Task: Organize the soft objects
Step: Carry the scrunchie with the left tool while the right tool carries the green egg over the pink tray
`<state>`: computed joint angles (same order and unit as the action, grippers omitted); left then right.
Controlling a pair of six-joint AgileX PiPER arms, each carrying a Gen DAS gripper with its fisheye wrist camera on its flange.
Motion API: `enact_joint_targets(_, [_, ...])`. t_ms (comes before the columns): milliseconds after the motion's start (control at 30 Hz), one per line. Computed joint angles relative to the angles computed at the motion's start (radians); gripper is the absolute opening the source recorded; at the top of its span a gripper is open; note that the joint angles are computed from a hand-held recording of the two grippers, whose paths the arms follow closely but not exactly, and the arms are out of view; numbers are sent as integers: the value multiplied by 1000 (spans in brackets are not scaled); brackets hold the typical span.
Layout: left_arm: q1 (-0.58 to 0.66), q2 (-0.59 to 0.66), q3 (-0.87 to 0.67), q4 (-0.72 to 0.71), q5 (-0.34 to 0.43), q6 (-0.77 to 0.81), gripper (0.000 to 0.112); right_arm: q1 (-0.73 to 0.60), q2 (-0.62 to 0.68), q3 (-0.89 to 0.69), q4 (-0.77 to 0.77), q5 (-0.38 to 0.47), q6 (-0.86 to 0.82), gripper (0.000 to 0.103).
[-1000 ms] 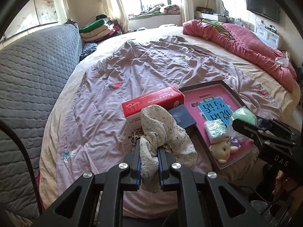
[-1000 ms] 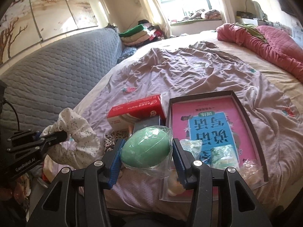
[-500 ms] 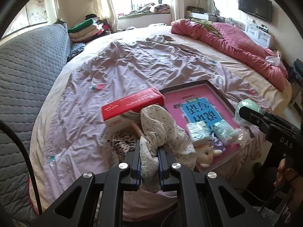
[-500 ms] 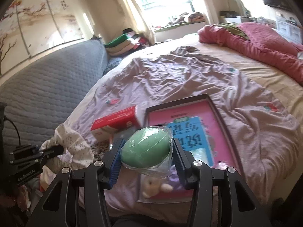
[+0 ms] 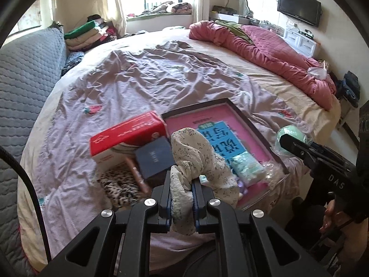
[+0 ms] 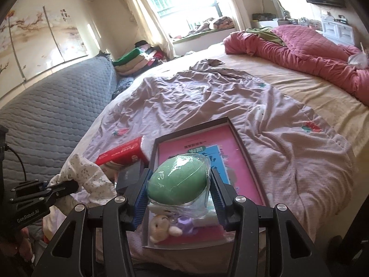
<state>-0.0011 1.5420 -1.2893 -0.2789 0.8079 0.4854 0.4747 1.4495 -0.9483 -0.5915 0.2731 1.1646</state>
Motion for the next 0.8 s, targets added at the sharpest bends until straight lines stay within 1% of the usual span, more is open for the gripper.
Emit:
enact_joint_targets(133, [-39, 16, -11, 1, -9, -19, 14, -14, -14, 12, -23, 7, 12, 51])
enact_joint_targets(333, [-85, 47, -35, 7, -14, -42, 14, -46, -29, 34, -15, -5, -1, 51])
enact_joint_targets(633, [-144, 129, -80, -11, 4, -67, 14, -80, -30, 52, -13, -10, -12, 51])
enact_joint_targets(800, [-180, 172, -90, 1, -11, -84, 14, -107, -27, 66, 5, -19, -35, 51])
